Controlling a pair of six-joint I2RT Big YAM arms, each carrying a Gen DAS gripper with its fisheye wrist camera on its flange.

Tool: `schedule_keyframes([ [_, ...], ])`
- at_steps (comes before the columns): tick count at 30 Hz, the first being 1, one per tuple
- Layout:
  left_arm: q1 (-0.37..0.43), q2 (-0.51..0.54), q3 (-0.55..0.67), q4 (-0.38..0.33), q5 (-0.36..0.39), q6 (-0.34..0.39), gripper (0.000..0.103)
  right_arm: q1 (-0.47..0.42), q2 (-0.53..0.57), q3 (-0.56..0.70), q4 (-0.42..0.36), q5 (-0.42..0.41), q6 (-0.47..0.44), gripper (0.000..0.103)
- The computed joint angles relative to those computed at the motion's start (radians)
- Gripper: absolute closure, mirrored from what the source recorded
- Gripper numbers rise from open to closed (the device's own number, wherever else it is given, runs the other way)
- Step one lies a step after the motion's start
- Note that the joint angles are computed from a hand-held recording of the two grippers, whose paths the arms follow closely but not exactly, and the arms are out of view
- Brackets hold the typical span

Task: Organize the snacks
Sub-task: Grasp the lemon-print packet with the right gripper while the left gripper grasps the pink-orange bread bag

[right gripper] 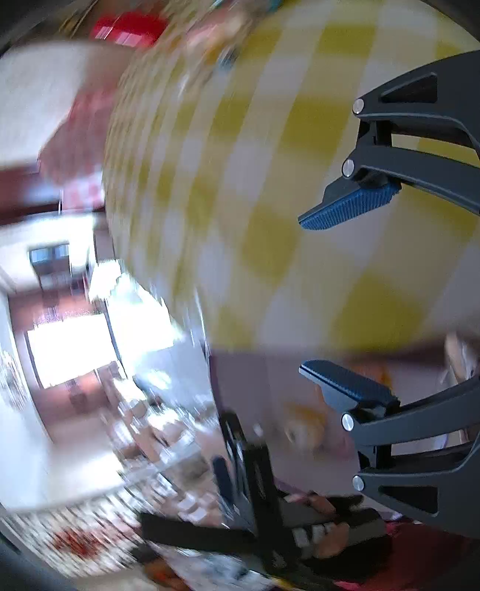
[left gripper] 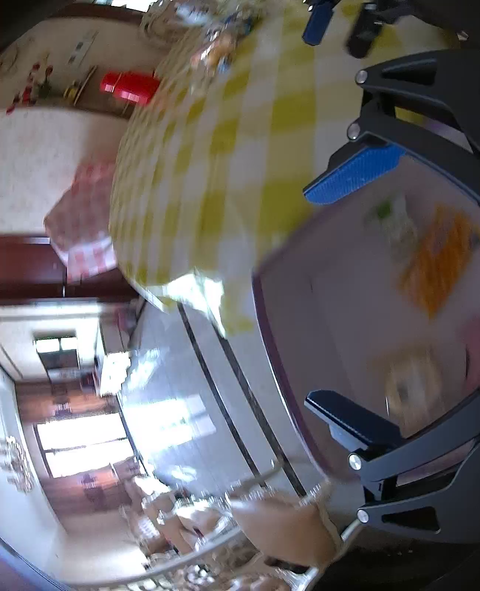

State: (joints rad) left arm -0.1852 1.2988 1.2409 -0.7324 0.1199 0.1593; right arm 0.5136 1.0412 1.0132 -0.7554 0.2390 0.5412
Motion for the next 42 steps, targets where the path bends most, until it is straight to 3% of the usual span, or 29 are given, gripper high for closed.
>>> schedule_keyframes([
  [5, -0.166, 0.026, 0.049, -0.049, 0.040, -0.016, 0.002, -0.164, -0.179, -0.104, -0.087, 0.019, 0.056, 0.026],
  [9, -0.297, 0.074, 0.080, -0.066, 0.042, -0.012, 0.002, -0.371, -0.294, -0.171, -0.154, 0.004, 0.042, 0.026],
  [12, -0.381, 0.128, 0.107, -0.083, 0.063, -0.016, 0.002, -0.585, -0.334, -0.212, -0.163, -0.067, -0.028, 0.026],
  [15, -0.441, 0.189, 0.150, -0.105, 0.084, -0.032, 0.002, -0.801, -0.308, -0.224, -0.144, -0.166, -0.135, 0.026],
  [17, -0.472, 0.228, 0.186, -0.136, 0.088, -0.045, 0.002, -0.879, -0.261, -0.208, -0.116, -0.200, -0.197, 0.026],
  [23, -0.515, 0.299, 0.267, -0.209, 0.060, -0.036, 0.002, -0.952, -0.121, -0.144, -0.047, -0.208, -0.368, 0.023],
  [28, -0.526, 0.354, 0.337, -0.245, 0.049, -0.057, 0.002, -0.945, 0.020, -0.060, -0.042, -0.179, -0.471, 0.023],
  [29, -0.525, 0.366, 0.354, -0.251, 0.058, -0.070, 0.002, -0.948, 0.036, -0.049, -0.045, -0.183, -0.489, 0.023],
  [30, -0.525, 0.386, 0.383, -0.261, 0.074, -0.093, 0.002, -0.952, 0.048, -0.043, -0.051, -0.192, -0.504, 0.035],
  [32, -0.527, 0.420, 0.430, -0.274, 0.106, -0.142, 0.002, -0.955, 0.033, -0.057, -0.042, -0.202, -0.520, 0.064],
  [36, -0.546, 0.470, 0.502, -0.274, 0.122, -0.188, 0.002, -0.967, -0.079, -0.122, -0.054, -0.249, -0.497, 0.066],
  [42, -0.601, 0.595, 0.682, -0.245, 0.101, -0.268, 0.002, -0.945, -0.253, -0.198, -0.090, -0.214, -0.451, 0.066],
])
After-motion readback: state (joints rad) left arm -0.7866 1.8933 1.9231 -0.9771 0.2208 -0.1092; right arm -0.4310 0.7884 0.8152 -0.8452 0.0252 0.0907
